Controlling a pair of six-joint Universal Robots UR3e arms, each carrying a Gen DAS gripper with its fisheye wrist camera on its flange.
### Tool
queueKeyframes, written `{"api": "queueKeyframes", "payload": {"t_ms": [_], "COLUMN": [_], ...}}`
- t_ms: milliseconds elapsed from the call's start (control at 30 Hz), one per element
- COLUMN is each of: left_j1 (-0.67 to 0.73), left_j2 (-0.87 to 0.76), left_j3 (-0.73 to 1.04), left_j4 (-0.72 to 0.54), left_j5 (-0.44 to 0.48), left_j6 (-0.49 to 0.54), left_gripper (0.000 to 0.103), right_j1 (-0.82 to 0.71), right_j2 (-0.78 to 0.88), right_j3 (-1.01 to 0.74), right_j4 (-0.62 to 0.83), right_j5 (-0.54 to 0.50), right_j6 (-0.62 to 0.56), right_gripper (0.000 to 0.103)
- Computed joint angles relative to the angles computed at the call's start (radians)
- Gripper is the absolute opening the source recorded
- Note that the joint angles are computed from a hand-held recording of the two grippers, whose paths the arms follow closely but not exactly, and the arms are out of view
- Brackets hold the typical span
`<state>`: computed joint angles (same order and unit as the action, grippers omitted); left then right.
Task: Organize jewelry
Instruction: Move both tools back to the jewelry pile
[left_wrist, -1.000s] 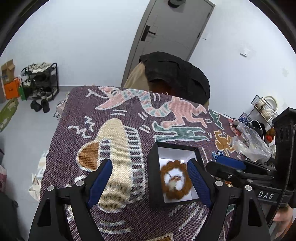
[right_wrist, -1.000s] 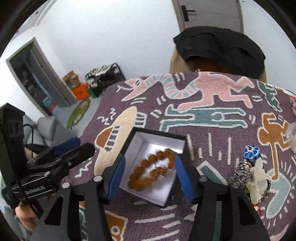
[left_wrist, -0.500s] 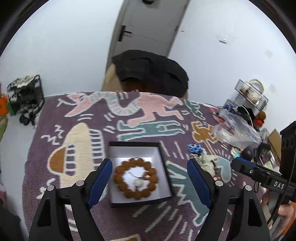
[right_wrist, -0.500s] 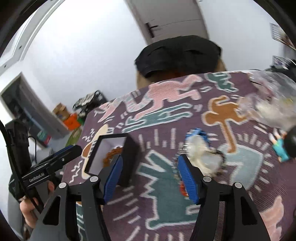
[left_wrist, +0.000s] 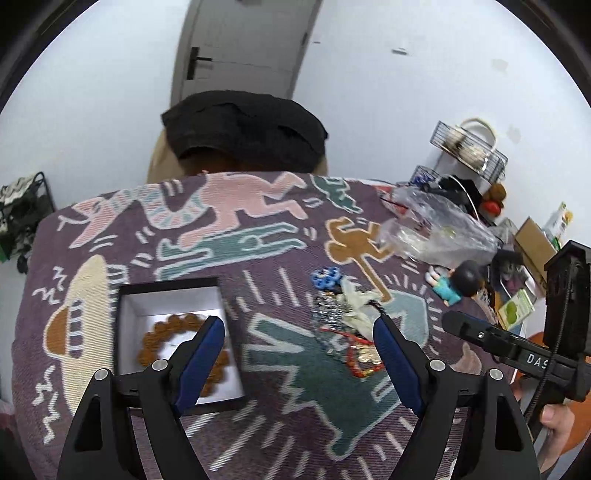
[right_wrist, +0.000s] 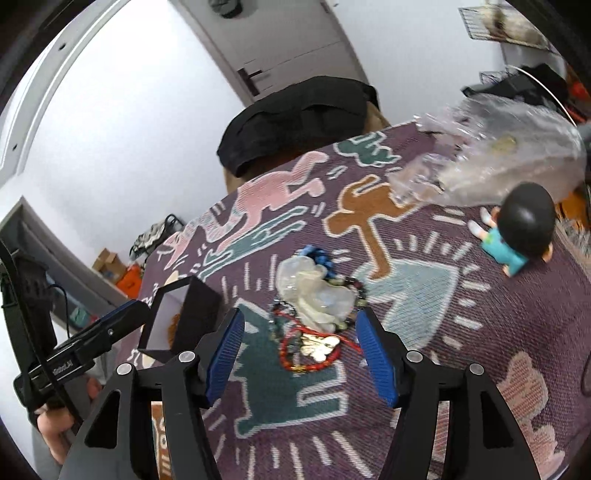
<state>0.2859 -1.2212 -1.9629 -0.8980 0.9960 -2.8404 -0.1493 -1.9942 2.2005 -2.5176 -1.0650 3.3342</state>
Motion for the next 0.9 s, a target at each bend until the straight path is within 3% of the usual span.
{"api": "queueKeyframes", "payload": {"t_ms": [333,633,700,800,867,900], "left_j1": [-0.272,-0.437,-0.457,-0.467,-0.469,-0.469], "left_j2": [-0.270,-0.528,-0.569,-0.614,-0.627,-0.627], "left_j3": [0.145,0.319,0.349,0.376,0.375,0.372], "left_j4": [0.148,0.185,0.184,0.178,0.175,0.177], "left_j5": [0.159,0.286,0.311,0.311,0.313,0.317], "left_j6": [-0.135,-0.184,-0.189,-0.197,-0.202,-0.200], "left_gripper": [0.083,0.077,0.069,0.045,0.005,0.003], "right_j1": [-0.196,-0.238,-0.237,-0.220,-0.197,-0.187], "right_j2": [-0.106,-0.078,-0.063,-0.031,0.005,0.021], "right_j3": [0.151,0.206,0.208,0.211,0.207,0.205], "right_j4": [0.044,-0.029,-0.044,-0.082,-0.122,-0.137], "right_j5": [0.095,0.072,0.069,0.050,0.026,0.016], "right_j6": [-0.071,-0.072,-0.071,-0.054,-0.033,-0.025], "right_gripper": [0.063,0.060,0.060,0.060,0.060,0.060]}}
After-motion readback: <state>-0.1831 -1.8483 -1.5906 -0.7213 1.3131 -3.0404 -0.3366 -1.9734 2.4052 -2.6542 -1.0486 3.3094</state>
